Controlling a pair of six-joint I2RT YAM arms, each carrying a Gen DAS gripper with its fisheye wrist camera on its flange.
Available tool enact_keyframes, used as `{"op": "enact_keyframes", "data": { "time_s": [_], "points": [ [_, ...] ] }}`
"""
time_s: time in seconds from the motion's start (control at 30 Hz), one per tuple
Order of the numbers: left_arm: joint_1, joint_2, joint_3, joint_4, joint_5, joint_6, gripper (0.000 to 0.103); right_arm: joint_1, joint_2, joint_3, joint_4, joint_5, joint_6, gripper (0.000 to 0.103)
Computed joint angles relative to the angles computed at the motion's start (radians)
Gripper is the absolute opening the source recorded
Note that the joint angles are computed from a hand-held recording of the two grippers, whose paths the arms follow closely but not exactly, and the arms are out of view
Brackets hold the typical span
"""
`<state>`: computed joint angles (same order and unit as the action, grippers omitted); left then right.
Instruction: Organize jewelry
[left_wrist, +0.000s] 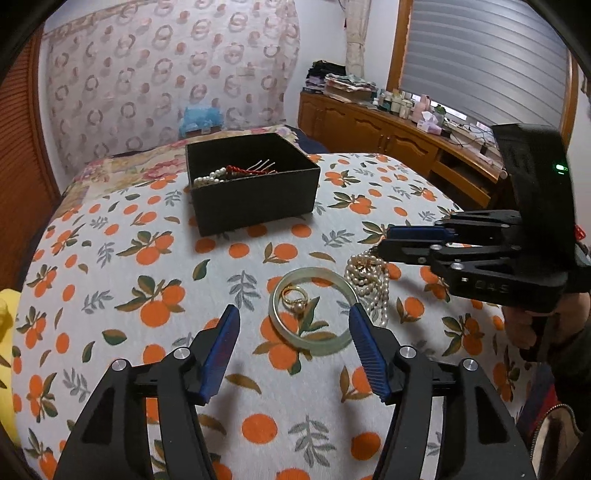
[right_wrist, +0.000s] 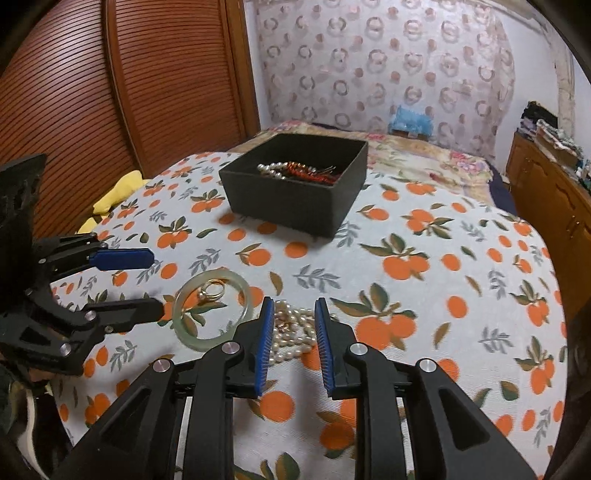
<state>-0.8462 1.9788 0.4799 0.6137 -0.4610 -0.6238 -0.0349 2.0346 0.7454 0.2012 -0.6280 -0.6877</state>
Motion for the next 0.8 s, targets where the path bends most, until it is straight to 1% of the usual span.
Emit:
{"op": "enact_keyframes", "data": {
  "time_s": [0.07, 0.23, 0.27, 0.33, 0.37, 0.47, 0.57, 0.67, 0.8],
  "points": [
    [-0.004, -0.003, -0.004, 0.002, -0.004, 0.0, 0.066, 0.02, 0.019, 0.021, -0.008, 0.022, 0.011, 0.025],
    [-0.004, -0.001, -0.012, 0.008, -0.005, -0.005, 0.066, 0.028, 0.074, 0.08, -0.047, 0.051, 0.023, 0.024],
    [-0.003, 0.0, -0.013, 0.01, -0.002, -0.008, 0.066, 0.025, 0.083, 0.094, -0.066, 0.046, 0.021, 0.021],
    [0.001, 0.006, -0.013, 0.012, 0.009, -0.01, 0.066, 0.02, 0.092, 0.113, -0.104, 0.033, 0.004, 0.006],
    [0.003, 0.011, -0.007, 0.006, 0.017, -0.01, 0.066, 0.018, 0.091, 0.115, -0.112, 0.031, -0.002, 0.005],
    [0.014, 0.034, 0.022, -0.012, 0.046, 0.003, 0.069, 0.004, 0.069, 0.097, -0.107, 0.01, -0.018, 0.005],
    [0.028, 0.065, 0.063, -0.038, 0.078, 0.022, 0.071, -0.019, 0.024, 0.064, -0.079, -0.017, -0.004, 0.005],
    [0.031, 0.094, 0.108, -0.082, 0.08, 0.034, 0.072, -0.043, -0.046, 0.016, -0.044, -0.038, 0.002, 0.005],
    [0.036, 0.117, 0.155, -0.129, 0.085, 0.052, 0.073, -0.073, -0.122, -0.022, -0.027, -0.063, -0.001, 0.005]
  ]
}}
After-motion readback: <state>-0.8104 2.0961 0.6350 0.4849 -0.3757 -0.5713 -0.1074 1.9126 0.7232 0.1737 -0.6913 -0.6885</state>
